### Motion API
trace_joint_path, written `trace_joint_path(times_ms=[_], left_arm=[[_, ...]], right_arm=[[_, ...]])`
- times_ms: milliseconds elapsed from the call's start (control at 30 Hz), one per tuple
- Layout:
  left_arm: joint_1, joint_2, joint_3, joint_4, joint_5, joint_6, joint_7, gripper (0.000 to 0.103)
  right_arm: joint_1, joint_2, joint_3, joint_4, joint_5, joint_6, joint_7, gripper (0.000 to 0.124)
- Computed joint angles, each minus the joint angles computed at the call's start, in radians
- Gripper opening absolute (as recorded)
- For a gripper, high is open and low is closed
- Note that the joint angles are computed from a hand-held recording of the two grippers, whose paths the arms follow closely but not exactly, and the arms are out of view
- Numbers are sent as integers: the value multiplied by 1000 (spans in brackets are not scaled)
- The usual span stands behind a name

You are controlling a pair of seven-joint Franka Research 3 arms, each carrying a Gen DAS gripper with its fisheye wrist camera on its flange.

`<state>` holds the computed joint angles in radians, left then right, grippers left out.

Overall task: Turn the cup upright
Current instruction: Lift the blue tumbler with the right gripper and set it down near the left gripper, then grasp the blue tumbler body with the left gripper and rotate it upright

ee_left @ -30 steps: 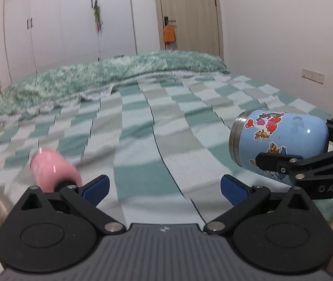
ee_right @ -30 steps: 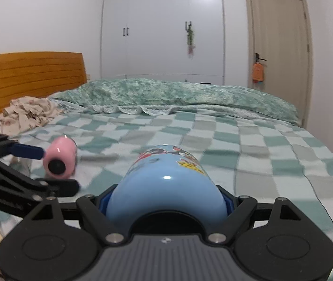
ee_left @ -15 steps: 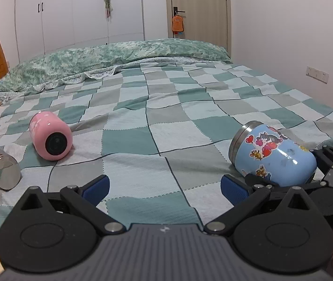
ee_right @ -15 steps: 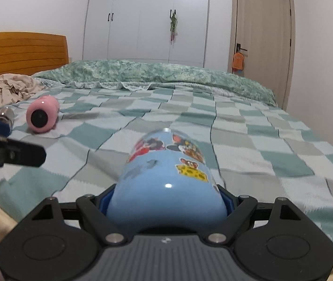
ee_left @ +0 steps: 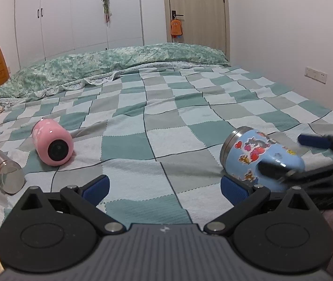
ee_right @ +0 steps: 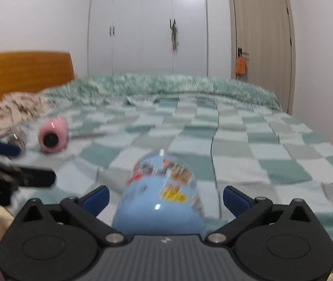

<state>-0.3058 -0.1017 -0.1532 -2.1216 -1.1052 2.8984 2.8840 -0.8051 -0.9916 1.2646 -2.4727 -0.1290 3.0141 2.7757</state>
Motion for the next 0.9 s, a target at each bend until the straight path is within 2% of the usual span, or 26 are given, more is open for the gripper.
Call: trace_joint_path(times_ms=[133, 300, 367, 500, 567, 700, 900], left_arm=[[-6, -22, -13, -6, 87, -14, -99, 103], [-47, -33, -37, -5, 232, 4, -252, 103], [-59, -26, -50, 4, 326, 0, -349, 103], [-47, 21, -92, 59, 625, -48, -665, 103], [-36, 60, -110, 106, 794, -89, -855, 103], [-37, 155, -121, 235, 1056, -217, -1176, 103], [-62, 269, -124, 392, 1244, -382, -1397, 103]], right_arm=[[99, -41, -116, -112, -5, 65, -29, 103], [176, -28, -253, -202, -39, 51, -124, 103], [198, -19, -295, -230, -53, 47, -155, 103], [230, 34, -380, -282, -67, 74, -218, 103], [231, 57, -406, -297, -70, 93, -248, 103], [243, 112, -457, -324, -63, 136, -324, 103], [246, 147, -472, -348, -15, 186, -416, 103]])
